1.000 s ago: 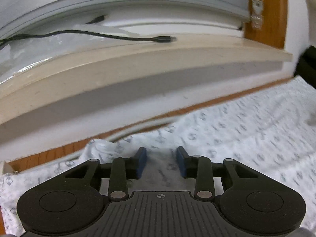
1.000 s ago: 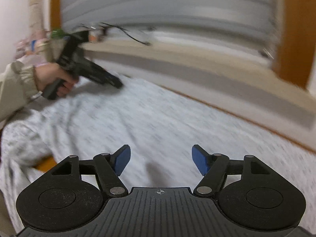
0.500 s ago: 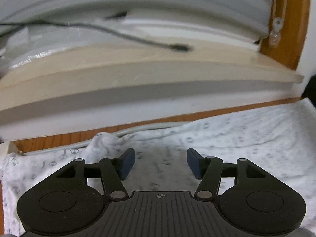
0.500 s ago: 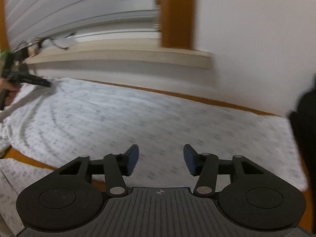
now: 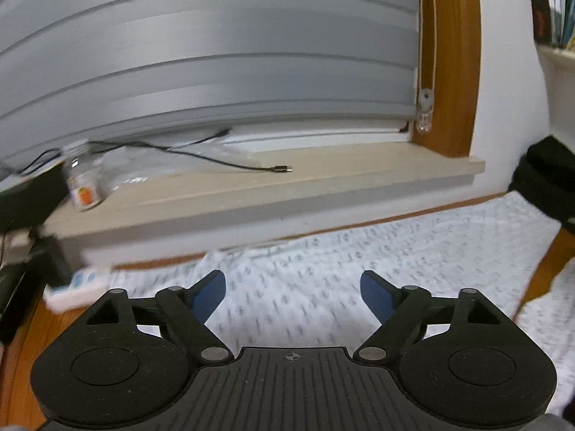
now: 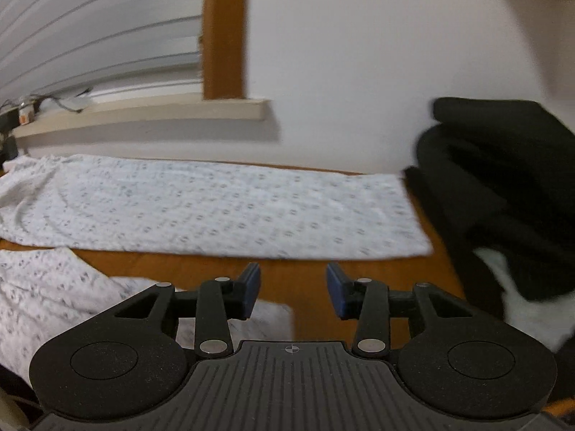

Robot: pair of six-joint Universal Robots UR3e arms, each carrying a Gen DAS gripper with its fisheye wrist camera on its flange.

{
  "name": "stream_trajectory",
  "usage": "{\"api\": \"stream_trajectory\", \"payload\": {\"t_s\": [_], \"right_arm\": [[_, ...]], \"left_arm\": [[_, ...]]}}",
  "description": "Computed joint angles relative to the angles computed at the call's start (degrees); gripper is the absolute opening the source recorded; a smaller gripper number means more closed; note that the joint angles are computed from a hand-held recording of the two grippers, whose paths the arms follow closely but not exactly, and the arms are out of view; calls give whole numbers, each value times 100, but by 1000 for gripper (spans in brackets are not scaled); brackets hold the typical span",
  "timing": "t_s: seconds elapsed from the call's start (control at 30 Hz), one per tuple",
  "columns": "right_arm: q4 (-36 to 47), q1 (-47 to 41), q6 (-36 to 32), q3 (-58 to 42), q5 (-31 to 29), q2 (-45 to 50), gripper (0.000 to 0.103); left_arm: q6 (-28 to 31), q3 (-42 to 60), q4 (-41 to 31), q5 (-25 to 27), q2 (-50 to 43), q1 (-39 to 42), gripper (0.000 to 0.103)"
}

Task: Fold clothes

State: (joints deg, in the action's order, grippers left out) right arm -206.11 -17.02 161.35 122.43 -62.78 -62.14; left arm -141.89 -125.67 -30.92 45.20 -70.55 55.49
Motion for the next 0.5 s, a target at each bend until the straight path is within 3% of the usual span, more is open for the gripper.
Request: {"api": "stream_trajectory", "payload": {"t_s": [0.1,0.27,0.37,0.43,0.5], "right_arm": [[-334,-360,-57,554,218,-152,44],[-104,-651,-149,834,542,-281,48],[231,-612,-106,699,700,-268,48],[476,-429,-101,480,592,-222,48],[752,-255,-167,240,488,-172,48]], "left_arm": [[453,-487,-575,-263,735,218,100],[662,-1147,-858,-515,1186,-55,100],[422,-1310,-261,-525,640,-627,92],[332,-1419,2,-456,421,-962,73],[359,-1510,120,-397,316,-1219,69]]}}
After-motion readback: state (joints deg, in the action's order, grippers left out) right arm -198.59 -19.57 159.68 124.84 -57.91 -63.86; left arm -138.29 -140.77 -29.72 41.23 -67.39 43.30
